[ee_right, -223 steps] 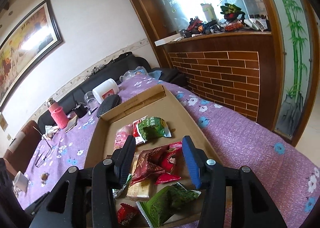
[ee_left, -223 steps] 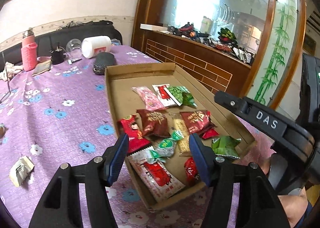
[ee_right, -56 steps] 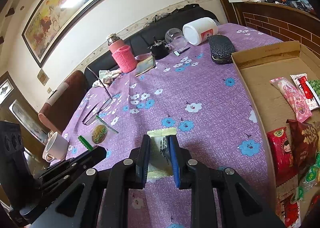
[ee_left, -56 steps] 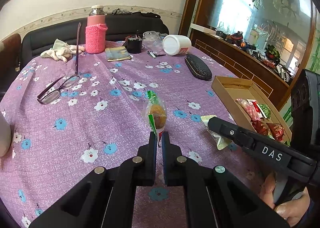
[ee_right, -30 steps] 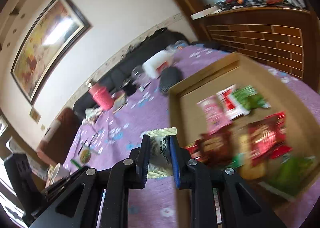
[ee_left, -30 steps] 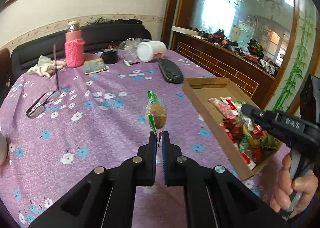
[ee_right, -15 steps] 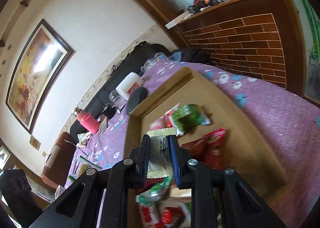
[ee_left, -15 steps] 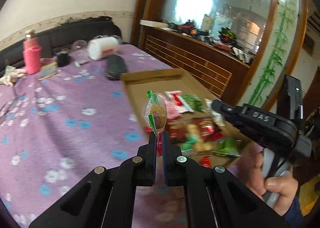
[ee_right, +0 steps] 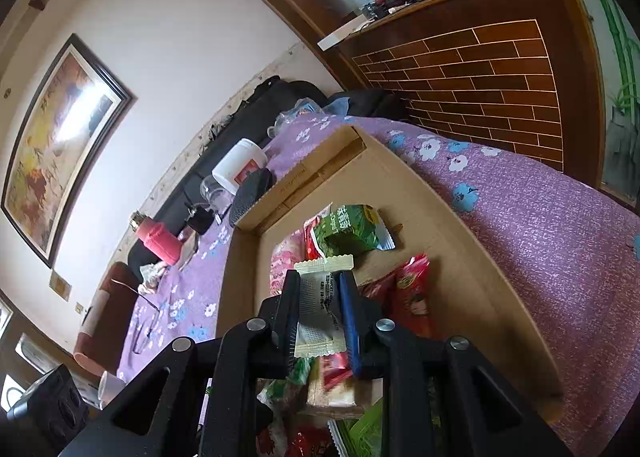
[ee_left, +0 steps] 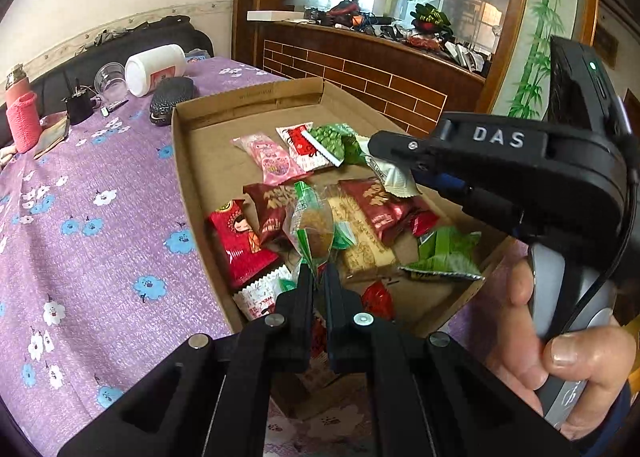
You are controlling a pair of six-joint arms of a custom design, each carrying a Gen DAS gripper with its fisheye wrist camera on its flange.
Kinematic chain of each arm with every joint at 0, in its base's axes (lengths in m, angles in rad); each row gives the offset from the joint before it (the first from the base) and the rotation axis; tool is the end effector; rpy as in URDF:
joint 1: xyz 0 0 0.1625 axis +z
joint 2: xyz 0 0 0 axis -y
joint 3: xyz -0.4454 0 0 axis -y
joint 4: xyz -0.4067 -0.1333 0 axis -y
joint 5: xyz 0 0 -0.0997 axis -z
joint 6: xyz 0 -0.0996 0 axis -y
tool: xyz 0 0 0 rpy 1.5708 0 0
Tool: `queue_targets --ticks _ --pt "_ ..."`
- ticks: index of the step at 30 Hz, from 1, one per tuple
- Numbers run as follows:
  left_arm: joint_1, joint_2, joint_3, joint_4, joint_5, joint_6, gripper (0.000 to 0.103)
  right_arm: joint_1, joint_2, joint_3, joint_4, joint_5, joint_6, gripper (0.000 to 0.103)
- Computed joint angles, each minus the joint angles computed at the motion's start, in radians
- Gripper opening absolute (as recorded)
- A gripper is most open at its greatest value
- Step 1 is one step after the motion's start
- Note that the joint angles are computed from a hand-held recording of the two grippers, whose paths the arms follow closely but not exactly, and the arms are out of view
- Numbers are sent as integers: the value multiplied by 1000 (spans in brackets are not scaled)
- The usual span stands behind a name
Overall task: Organize snacks
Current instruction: 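Lower both held snacks into the tray and open both grippers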
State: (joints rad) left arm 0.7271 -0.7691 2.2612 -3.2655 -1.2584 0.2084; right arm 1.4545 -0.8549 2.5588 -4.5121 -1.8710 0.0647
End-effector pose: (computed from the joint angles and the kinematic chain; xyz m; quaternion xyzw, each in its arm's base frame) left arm -0.2412 -0.4340 -0.0059 0.4799 0.8578 -0.1432 0.1158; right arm 0.0613 -0.3705 0.1585 -0.1592 -0.7943 0.5701 0.1366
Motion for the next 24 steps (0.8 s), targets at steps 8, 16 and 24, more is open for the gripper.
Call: queue_targets --ticks 8,16,24 --pt "-14 9 20 -43 29 30 5 9 5 -13 26 -37 -6 21" --pt "-25 17 29 -72 48 47 5 25 12 -25 31 -67 -19 21" --pt "-33 21 34 -87 58 58 5 28 13 -26 33 -73 -23 21"
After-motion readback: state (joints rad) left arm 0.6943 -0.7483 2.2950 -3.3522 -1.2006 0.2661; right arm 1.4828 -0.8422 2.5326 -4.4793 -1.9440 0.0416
